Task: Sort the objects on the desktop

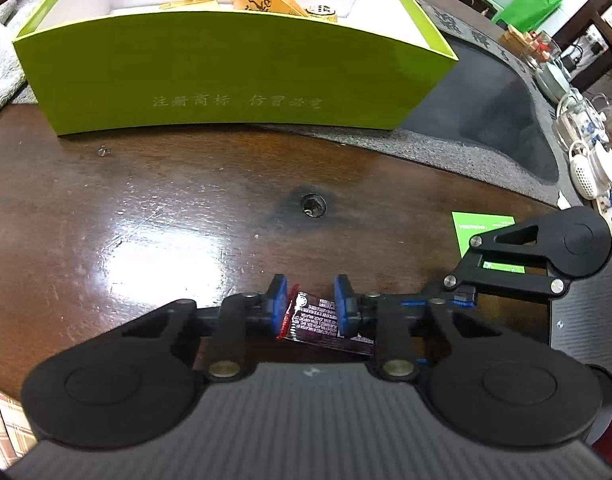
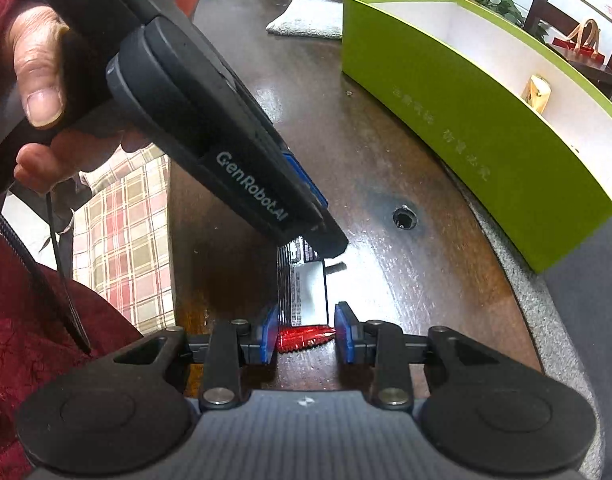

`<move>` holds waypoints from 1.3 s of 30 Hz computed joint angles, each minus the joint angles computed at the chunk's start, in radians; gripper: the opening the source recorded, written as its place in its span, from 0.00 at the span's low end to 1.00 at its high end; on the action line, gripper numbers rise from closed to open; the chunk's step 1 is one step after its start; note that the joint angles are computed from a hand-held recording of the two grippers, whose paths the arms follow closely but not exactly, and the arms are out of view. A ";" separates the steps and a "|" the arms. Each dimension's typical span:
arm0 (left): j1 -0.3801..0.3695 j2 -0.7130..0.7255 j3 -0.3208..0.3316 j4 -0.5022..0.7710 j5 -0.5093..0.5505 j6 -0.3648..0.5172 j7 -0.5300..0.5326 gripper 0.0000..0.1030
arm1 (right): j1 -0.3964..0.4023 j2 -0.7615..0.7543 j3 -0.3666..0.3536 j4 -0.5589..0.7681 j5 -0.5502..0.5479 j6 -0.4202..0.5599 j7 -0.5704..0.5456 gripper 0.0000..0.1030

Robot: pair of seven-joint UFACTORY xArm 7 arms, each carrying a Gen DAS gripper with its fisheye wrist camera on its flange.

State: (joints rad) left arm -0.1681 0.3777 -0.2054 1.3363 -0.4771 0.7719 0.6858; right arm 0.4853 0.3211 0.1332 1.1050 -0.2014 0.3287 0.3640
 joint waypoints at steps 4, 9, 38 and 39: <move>-0.010 0.001 0.003 0.005 0.019 0.002 -0.015 0.27 | -0.005 0.003 0.002 0.002 0.004 -0.004 -0.013 0.30; -0.019 0.002 -0.001 0.010 0.035 0.008 -0.017 0.39 | 0.000 0.015 -0.002 0.018 -0.001 -0.001 -0.019 0.30; 0.033 0.095 0.012 0.167 0.006 0.213 -0.078 0.16 | 0.023 0.032 -0.023 0.022 -0.022 -0.016 0.019 0.30; 0.030 0.095 0.015 0.165 0.010 0.211 -0.088 0.18 | 0.023 0.033 -0.025 0.023 -0.026 -0.015 0.021 0.30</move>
